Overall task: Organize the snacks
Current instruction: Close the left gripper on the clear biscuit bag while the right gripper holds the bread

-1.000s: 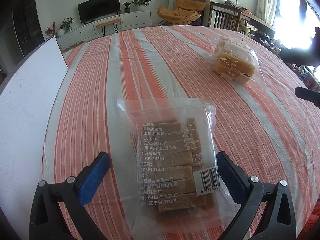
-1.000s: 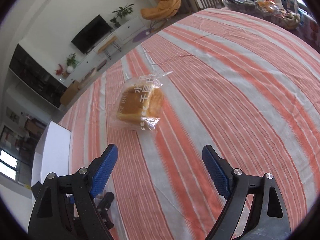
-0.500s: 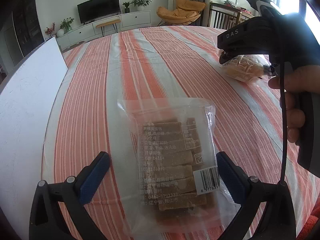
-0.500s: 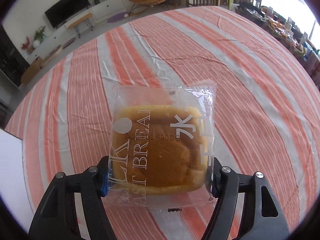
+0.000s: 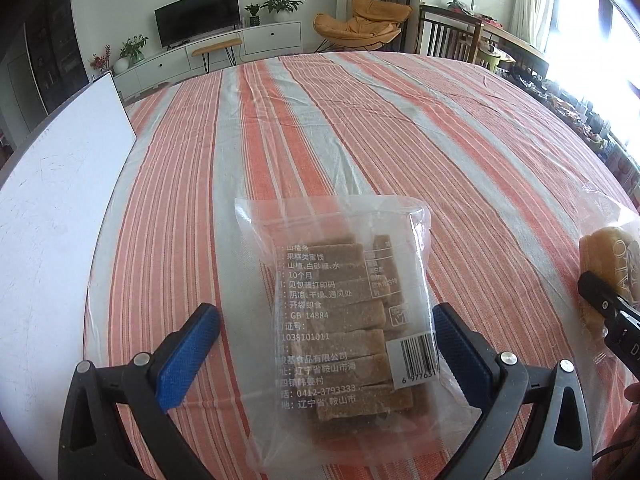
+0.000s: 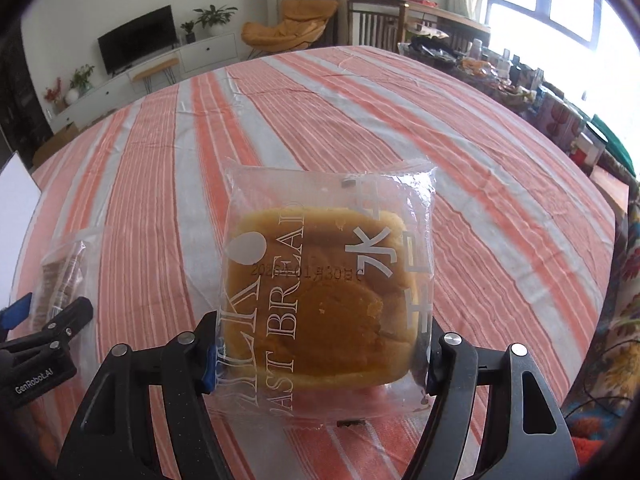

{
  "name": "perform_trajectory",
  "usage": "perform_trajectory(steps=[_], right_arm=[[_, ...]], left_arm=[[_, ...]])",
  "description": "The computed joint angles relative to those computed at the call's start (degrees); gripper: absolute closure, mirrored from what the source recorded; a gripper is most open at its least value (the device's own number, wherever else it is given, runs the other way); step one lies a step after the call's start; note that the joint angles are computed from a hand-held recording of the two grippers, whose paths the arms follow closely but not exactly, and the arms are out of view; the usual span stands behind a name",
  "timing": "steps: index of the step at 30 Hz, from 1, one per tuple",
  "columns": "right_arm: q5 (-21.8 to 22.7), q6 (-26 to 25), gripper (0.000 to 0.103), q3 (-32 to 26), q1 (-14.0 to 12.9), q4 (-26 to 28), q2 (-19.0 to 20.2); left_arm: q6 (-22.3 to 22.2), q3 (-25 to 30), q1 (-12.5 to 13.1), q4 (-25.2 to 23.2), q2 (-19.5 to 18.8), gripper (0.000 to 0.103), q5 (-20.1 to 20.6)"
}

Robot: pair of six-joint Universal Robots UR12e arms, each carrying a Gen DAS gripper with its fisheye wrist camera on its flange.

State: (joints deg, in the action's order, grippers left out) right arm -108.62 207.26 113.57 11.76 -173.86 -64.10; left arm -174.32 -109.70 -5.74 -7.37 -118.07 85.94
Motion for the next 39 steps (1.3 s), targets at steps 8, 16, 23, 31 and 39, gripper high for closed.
perform_trajectory(steps=[8,16,23,31,39], right_arm=[[0.29,-0.23,0.02,-0.84,0.07,0.67,0.74],[-0.18,0.24,0.016,-0.9,0.22,1.12,0.89],[-0.36,0.49,0.014,-0.85,0.28,1.2,0.9],[-0.34,0.48,0.014,-0.8,0.27,1.18,0.87],[-0.35,0.47,0.014,-0.78,0.26,1.22,0.84]], left_arm=[[-0.16,0.22,-0.08,0.16,-0.26,0.0,0.05],[-0.24,0.04,-0.14,0.36,-0.22,0.0,0.07],[-0.24,0.05,-0.14,0.37,-0.24,0.0,0.06],[-0.23,0.03,-0.14,0.41,-0.25,0.0,0.04],[-0.25,0.07,-0.16,0.4,-0.27,0.0,0.05]])
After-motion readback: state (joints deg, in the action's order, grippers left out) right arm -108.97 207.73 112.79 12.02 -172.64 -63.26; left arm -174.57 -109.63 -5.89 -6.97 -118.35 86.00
